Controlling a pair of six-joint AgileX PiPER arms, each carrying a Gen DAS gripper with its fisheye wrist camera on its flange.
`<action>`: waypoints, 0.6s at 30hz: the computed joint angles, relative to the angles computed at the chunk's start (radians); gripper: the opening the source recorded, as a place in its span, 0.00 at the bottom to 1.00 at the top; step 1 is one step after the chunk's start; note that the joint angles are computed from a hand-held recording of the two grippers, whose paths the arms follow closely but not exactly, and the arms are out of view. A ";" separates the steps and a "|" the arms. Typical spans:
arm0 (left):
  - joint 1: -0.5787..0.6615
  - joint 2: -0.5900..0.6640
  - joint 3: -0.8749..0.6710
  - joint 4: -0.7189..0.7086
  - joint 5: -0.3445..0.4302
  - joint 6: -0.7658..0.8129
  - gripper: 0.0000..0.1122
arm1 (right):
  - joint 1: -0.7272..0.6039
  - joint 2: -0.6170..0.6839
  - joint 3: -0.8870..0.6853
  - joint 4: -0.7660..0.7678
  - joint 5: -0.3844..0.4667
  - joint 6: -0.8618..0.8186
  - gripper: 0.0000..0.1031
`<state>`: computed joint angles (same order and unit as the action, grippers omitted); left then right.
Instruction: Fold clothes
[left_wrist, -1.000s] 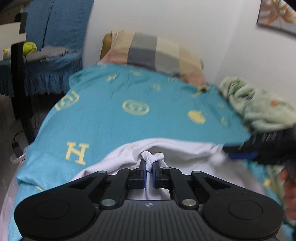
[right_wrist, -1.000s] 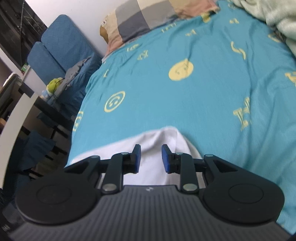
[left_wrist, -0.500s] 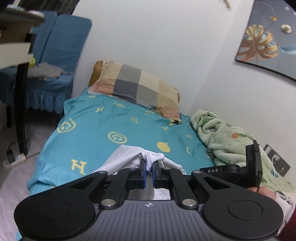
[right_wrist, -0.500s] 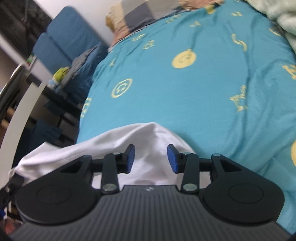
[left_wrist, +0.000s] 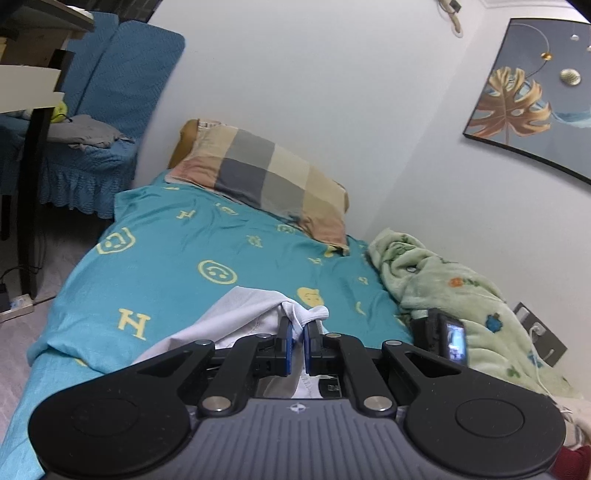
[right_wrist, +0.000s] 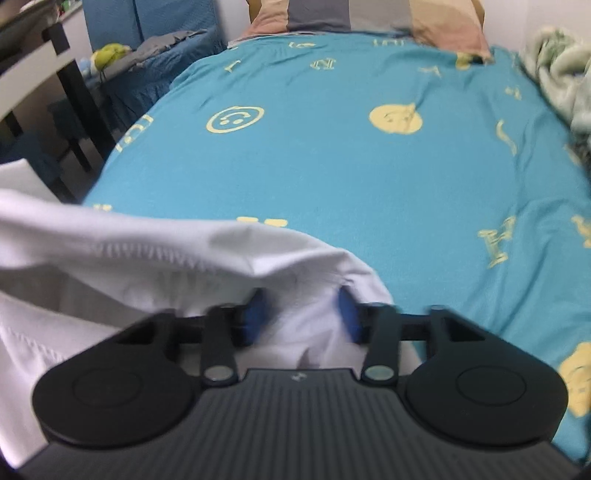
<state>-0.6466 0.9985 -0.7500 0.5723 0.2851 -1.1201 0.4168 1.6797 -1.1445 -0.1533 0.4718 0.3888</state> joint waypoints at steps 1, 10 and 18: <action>-0.012 -0.001 0.002 0.053 0.015 -0.064 0.06 | 0.000 -0.020 0.011 -0.007 0.002 0.023 0.15; -0.230 -0.069 0.000 0.205 0.318 -0.274 0.07 | -0.113 -0.384 0.165 0.322 0.028 -0.178 0.07; -0.523 -0.094 -0.021 0.269 0.632 -0.412 0.09 | -0.300 -0.669 0.297 0.722 0.123 -0.448 0.02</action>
<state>-1.1692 0.9043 -0.7708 0.8411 0.9170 -1.5323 0.1169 1.0111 -0.8471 0.5690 0.5951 -0.0597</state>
